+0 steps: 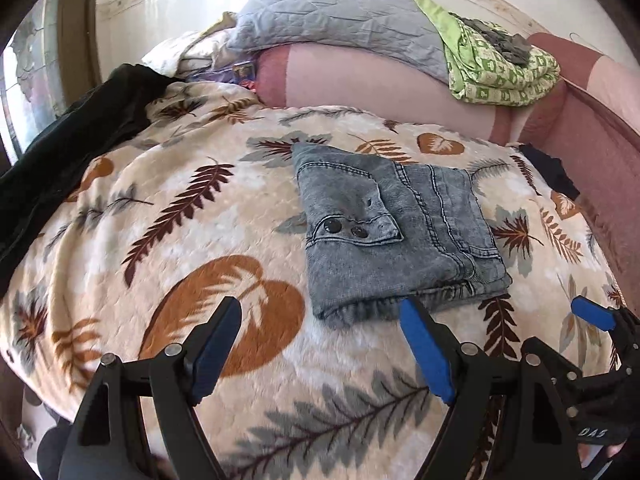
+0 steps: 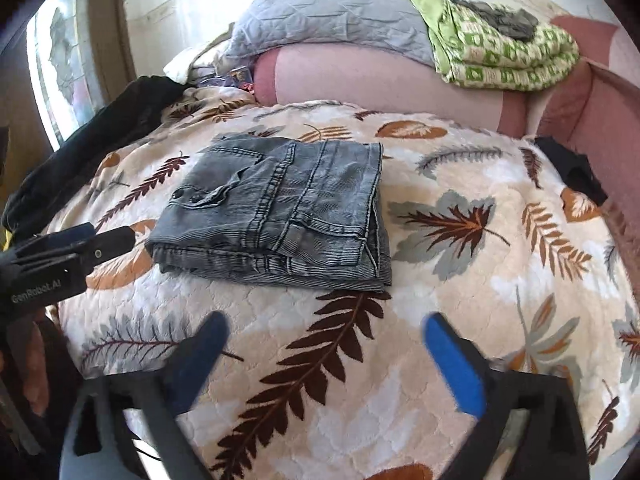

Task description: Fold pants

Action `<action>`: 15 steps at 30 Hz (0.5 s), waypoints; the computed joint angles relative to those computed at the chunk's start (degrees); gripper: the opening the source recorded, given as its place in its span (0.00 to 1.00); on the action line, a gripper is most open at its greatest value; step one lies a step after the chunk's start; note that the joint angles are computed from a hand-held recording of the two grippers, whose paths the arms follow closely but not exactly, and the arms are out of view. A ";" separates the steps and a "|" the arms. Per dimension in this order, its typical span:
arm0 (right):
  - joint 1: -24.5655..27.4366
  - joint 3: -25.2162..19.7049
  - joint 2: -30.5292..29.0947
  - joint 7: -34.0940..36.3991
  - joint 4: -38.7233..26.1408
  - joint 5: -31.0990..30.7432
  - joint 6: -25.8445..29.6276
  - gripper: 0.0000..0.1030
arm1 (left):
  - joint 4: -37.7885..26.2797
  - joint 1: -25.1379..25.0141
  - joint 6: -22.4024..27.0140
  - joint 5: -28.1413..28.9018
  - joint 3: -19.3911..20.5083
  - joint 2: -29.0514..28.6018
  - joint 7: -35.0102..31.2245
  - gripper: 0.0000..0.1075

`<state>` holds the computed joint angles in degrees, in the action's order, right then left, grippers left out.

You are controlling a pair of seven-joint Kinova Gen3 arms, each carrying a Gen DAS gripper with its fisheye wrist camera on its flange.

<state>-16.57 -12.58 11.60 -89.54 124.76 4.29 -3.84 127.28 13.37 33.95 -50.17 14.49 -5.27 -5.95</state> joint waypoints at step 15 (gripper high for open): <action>11.54 -7.65 1.54 -8.27 2.97 8.27 -6.48 1.00 | -3.25 4.08 7.28 2.70 0.81 1.66 0.72 0.77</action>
<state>-5.03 -20.23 13.14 -97.81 127.73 12.56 -10.32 124.03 17.45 41.23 -47.47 15.30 -3.61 -5.23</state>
